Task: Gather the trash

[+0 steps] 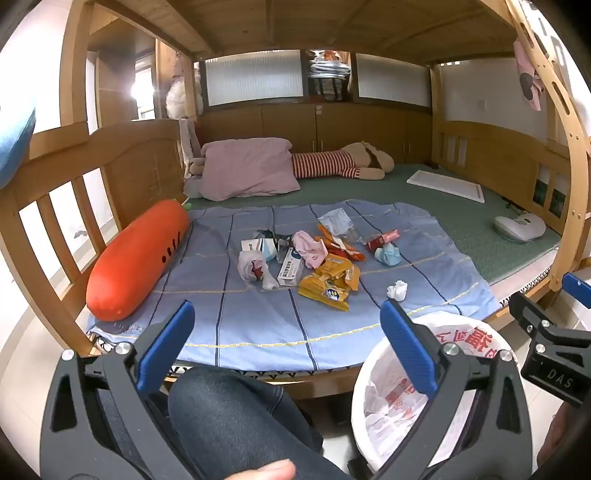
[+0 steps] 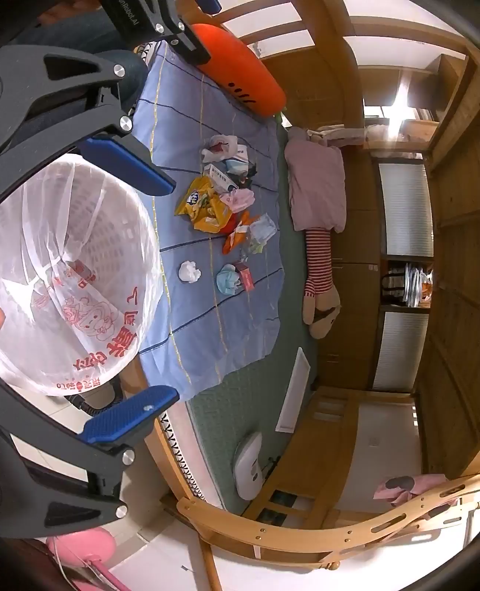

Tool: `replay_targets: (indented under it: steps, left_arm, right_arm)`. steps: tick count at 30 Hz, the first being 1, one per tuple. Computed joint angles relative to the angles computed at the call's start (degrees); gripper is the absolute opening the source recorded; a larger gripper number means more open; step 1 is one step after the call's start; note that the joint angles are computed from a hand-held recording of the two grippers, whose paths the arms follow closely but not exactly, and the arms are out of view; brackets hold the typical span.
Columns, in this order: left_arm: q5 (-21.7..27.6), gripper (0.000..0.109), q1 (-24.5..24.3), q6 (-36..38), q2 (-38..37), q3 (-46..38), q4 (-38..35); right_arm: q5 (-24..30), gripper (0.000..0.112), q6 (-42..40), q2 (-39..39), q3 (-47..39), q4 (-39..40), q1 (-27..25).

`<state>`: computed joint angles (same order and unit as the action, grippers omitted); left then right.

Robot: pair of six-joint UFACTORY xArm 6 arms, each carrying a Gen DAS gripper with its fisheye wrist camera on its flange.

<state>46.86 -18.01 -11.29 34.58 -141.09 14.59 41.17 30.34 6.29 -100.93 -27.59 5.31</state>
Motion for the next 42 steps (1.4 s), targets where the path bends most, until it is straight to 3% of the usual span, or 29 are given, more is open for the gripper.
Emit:
replay_targets:
  steps: [42]
  left_arm:
    - [2.82,0.100,0.03,1.29,1.87,-3.66,-0.62]
  right_arm:
    - [0.29,0.100,-0.17,0.21,-0.28,0.65,0.01]
